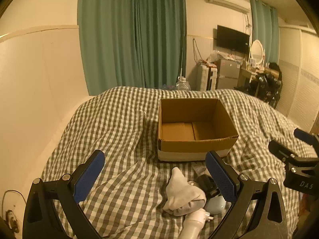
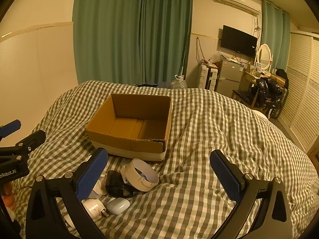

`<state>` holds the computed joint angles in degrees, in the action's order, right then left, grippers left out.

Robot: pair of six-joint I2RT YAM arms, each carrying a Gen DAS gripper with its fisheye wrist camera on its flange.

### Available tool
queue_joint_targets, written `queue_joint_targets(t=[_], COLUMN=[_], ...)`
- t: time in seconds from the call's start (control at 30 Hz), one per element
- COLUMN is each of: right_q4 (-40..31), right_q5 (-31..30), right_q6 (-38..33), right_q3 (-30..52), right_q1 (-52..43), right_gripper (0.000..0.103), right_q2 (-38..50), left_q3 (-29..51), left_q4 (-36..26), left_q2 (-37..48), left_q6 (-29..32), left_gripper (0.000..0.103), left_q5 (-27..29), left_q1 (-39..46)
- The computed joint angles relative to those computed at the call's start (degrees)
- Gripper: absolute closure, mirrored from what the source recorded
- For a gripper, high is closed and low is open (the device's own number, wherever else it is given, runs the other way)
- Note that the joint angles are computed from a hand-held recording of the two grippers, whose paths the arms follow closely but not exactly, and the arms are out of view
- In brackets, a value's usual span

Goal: Organize objects

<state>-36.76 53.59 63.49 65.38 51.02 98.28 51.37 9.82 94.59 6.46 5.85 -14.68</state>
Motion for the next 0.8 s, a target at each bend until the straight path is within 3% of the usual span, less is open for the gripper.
queue_joint_targets(t=[0.33,0.7,0.8], right_q4=[3.5,15.2,18.0], right_q5=[-3.5,-17.4,-21.3], right_q6=[-5.1,-15.4,-18.2], right_q3=[-1.2,-5.9,-5.6], right_q1=[-2.1,-9.2,-10.6], right_gripper=[0.000,0.001,0.008], right_q2=[0.0,5.8,9.3], left_q3=[6.6,12.9,13.3], left_q4=[-6.8,-11.4,-10.6], left_q2=[7.3,19.1,20.8], left_q6=[3.1,5.9,6.3], left_gripper=[0.000,0.000,0.000], left_q5=[-2.6,-5.1,-5.6], left_q1=[-2.3,-6.0,-6.2])
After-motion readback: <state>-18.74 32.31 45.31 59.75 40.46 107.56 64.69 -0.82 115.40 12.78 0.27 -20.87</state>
